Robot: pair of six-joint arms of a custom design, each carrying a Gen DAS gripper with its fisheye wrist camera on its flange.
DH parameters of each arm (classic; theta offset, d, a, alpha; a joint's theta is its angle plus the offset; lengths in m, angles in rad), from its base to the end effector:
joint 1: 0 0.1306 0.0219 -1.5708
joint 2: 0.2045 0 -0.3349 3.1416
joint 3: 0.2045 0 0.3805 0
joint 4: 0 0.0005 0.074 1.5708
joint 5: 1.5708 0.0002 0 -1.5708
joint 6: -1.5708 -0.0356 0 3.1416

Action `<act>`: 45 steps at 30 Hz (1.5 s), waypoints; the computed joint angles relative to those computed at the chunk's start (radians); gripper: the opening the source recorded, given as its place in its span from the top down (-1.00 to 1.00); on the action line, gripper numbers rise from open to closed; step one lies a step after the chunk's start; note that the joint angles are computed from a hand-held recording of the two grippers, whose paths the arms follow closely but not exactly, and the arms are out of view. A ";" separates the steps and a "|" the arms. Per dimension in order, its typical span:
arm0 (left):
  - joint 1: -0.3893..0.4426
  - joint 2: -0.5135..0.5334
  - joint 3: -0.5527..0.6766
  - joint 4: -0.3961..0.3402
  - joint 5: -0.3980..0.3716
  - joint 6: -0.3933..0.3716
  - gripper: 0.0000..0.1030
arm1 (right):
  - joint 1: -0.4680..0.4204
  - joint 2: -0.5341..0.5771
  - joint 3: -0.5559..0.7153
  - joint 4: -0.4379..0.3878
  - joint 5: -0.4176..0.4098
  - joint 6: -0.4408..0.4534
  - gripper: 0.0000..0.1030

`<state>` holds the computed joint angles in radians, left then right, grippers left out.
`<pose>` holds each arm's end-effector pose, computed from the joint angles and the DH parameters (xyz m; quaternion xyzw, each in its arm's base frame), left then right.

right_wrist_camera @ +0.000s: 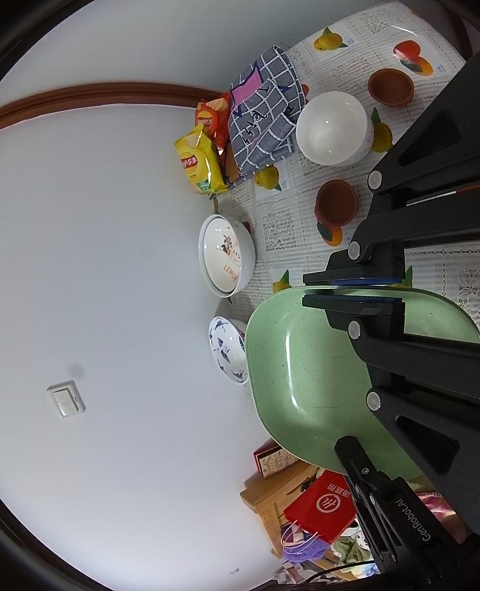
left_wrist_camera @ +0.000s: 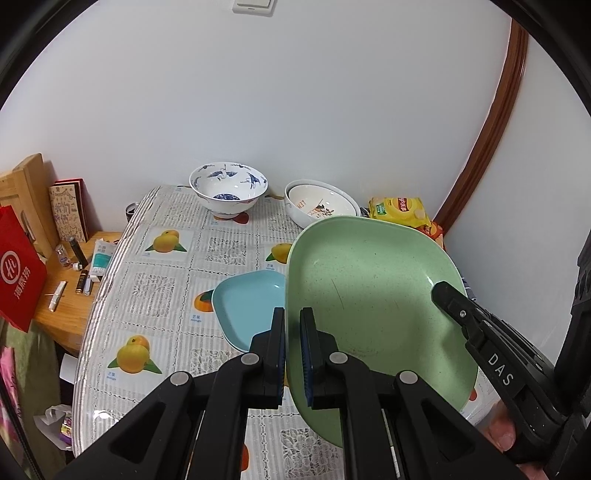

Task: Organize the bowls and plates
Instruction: 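Lift the light-green plate with both grippers and carry it over the light-blue plate, then lower the light-green plate onto the light-blue plate with both grippers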

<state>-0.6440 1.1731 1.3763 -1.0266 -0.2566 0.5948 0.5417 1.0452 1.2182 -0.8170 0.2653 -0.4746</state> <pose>0.3281 -0.2356 0.4564 -0.0240 0.9242 -0.1132 0.3640 0.3286 0.1862 0.4487 0.0294 0.8882 0.1122 0.4446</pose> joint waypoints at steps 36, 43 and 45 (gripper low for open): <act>0.120 0.062 -0.041 0.034 0.098 -0.010 0.85 | -0.013 0.182 0.064 0.040 -0.066 0.010 0.92; 0.159 0.119 -0.048 0.048 0.139 -0.009 0.85 | -0.036 0.259 0.082 0.053 -0.113 0.017 0.92; 0.170 0.137 -0.050 0.052 0.150 -0.009 0.85 | -0.044 0.283 0.088 0.061 -0.130 0.022 0.92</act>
